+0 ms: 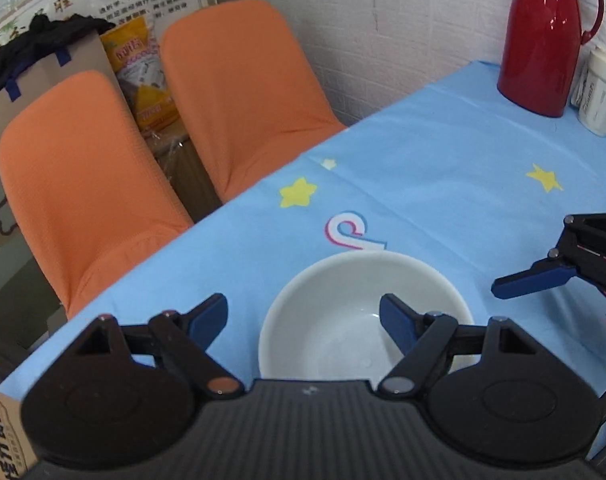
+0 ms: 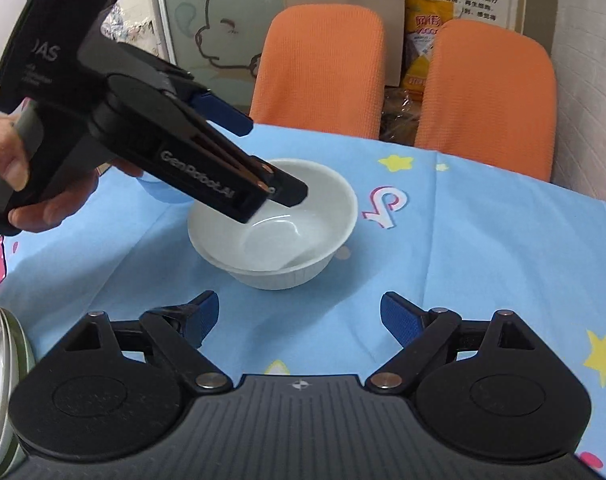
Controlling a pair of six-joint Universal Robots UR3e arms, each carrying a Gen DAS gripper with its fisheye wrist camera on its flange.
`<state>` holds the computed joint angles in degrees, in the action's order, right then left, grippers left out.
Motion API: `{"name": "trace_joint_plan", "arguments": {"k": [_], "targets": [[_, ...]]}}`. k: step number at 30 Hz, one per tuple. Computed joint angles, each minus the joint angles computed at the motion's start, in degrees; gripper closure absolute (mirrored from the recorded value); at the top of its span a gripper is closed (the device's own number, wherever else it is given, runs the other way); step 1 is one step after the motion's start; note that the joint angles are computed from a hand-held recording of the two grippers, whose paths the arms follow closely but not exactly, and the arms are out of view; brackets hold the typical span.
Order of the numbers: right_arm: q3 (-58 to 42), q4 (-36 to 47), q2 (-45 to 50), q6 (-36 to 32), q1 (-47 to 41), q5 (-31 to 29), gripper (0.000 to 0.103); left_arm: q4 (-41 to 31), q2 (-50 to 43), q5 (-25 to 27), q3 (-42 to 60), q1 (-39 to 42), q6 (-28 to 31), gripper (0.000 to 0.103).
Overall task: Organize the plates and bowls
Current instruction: 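Grasp the white ceramic bowl rim with the left gripper, then carry the white bowl with the left gripper and lower it into the steel bowl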
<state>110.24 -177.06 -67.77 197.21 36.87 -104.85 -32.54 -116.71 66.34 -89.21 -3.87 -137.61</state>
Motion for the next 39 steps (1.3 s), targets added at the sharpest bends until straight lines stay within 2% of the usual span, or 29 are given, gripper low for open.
{"name": "trace_joint_plan", "arguments": {"k": [2, 10, 18, 26, 32, 39], "targets": [[-1.7, 0.7, 1.8, -1.2, -0.7, 0.7, 0.0, 0.5, -1.8, 1.2, 1.0, -0.9, 0.1, 0.024], [-6.8, 0.7, 6.9, -2.8, -2.8, 3.9, 0.0, 1.4, -3.9, -0.2, 0.8, -1.6, -0.1, 0.025], [-7.9, -4.3, 9.1, -3.2, -1.4, 1.7, 0.0, 5.8, -3.0, -1.7, -2.1, -1.4, -1.7, 0.028], [-6.2, -6.3, 6.4, -3.6, 2.2, -6.3, 0.0, 6.9, 4.8, -4.4, -8.1, -0.7, -3.7, 0.028], [-2.7, -6.4, 0.4, -2.9, 7.6, -13.6, 0.0, 8.6, 17.7, -7.7, -18.7, 0.2, -5.4, 0.028], [-0.6, -5.3, -2.7, 0.7, 18.6, -26.6, 0.0, 2.5, 37.3, -12.5, -31.3, 4.2, -5.5, 0.026]]}}
